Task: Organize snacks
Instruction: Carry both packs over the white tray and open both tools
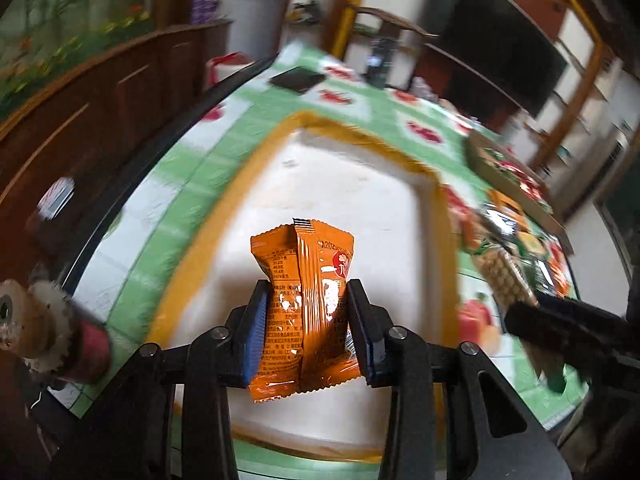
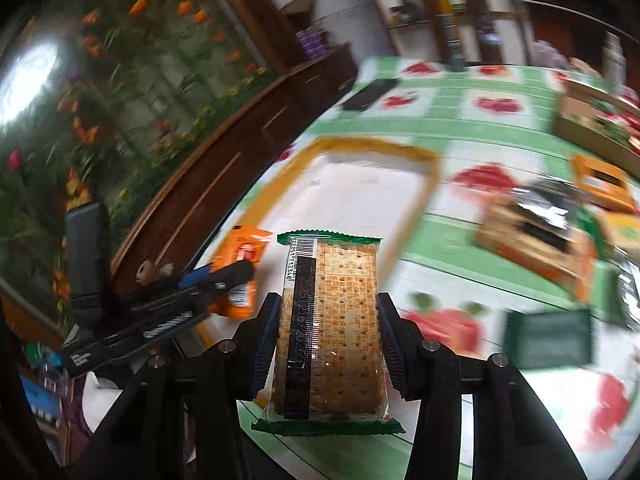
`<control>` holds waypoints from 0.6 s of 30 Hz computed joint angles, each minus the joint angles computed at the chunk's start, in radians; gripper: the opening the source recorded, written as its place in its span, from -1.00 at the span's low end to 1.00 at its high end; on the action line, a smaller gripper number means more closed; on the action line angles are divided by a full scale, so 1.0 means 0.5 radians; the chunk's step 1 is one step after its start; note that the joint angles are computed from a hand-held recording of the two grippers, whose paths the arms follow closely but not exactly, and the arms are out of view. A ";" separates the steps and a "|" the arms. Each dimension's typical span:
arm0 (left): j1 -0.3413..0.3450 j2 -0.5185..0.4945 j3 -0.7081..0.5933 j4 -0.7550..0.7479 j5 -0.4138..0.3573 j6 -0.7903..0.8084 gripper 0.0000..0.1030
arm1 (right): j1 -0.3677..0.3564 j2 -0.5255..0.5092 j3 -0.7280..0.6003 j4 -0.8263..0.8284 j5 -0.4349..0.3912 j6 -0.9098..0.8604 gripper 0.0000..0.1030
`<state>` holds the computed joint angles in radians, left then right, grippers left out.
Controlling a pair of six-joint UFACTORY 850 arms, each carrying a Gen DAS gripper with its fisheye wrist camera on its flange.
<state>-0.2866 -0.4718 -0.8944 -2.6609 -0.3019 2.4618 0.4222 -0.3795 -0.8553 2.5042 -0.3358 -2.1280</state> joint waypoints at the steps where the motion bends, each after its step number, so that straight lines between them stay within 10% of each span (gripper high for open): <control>1: 0.013 -0.023 -0.009 -0.056 0.012 0.028 -0.30 | 0.035 -0.073 -0.085 -0.073 0.030 0.069 -0.07; 10: 0.093 -0.042 0.025 0.066 -0.098 -0.147 -0.14 | 0.167 -0.456 -0.441 -0.151 0.179 0.277 -0.02; 18: 0.145 0.134 0.185 0.308 -0.385 -0.406 -0.02 | 0.179 -0.284 -0.243 0.268 0.051 -0.195 0.07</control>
<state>-0.2141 -0.4049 -0.8017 -2.5068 -0.4944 2.2589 0.5117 -0.5215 -0.9770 2.6382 -0.3105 -2.2257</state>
